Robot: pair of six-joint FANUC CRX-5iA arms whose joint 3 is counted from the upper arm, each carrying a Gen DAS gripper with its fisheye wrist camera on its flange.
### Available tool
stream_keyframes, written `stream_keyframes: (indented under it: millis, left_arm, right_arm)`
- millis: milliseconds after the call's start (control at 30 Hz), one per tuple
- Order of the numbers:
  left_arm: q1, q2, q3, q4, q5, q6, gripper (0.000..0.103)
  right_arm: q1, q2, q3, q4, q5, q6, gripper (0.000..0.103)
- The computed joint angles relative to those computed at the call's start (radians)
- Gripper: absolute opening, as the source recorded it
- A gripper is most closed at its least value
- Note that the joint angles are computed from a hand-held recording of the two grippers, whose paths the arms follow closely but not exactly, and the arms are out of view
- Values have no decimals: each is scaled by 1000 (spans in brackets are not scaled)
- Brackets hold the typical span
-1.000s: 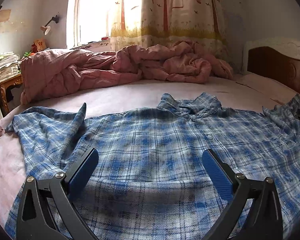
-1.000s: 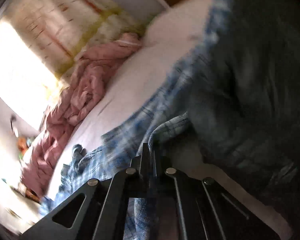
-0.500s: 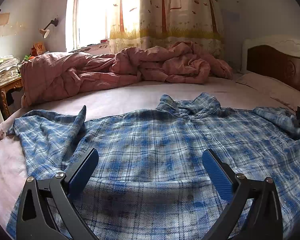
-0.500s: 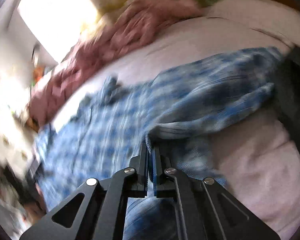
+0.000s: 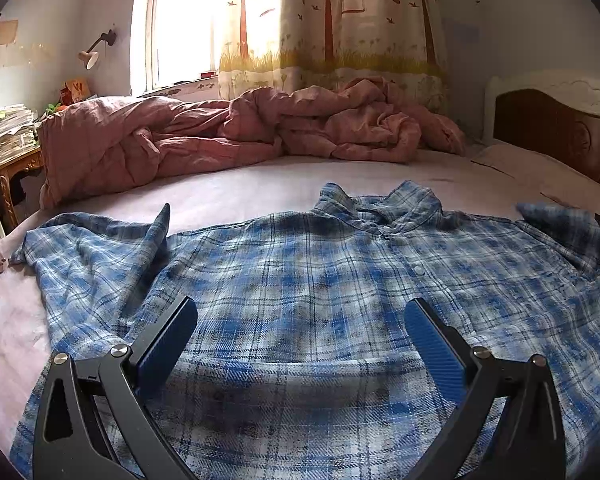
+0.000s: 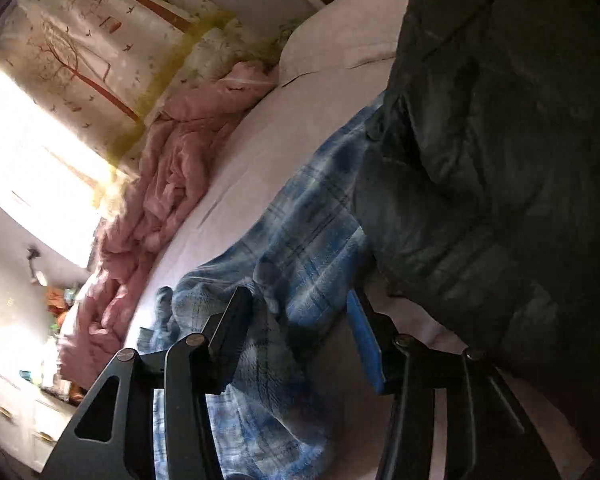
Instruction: Fold large clothes
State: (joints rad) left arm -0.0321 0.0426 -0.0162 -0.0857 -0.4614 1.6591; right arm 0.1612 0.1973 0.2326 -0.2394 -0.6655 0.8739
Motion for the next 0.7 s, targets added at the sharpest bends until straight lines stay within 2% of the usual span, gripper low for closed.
stream_keyframes:
  millis: [100, 133, 167, 200, 233, 333, 500, 600, 667, 700]
  left_arm:
    - [-2, 5, 6, -1, -5, 2, 103]
    - [-2, 6, 6, 0, -6, 0, 103]
    - [-1, 7, 5, 8, -5, -9, 103]
    - [-1, 6, 3, 11, -3, -12, 103]
    - [-1, 6, 2, 12, -1, -14, 103]
    - [-1, 5, 0, 12, 1, -16, 103]
    - [2, 11, 2, 26, -7, -22, 103]
    - [4, 11, 0, 37, -7, -29, 103]
    - [4, 11, 1, 34, -7, -29, 103]
    - [3, 11, 0, 33, -6, -29, 103]
  right_arm:
    - [-32, 25, 98, -195, -111, 292, 52]
    - [-39, 37, 138, -260, -168, 399, 47]
    - [-45, 50, 177, -321, -232, 504, 36]
    - [-36, 58, 203, -333, -277, 565, 34]
    - [-12, 52, 200, -293, -278, 575, 34]
    - [67, 4, 109, -80, -169, 394, 34]
    - [92, -29, -7, 166, -52, 18, 34]
    - [86, 7, -19, 320, -78, -205, 35]
    - [71, 49, 6, 355, -113, -323, 35]
    - [57, 51, 1, 327, -101, -339, 35]
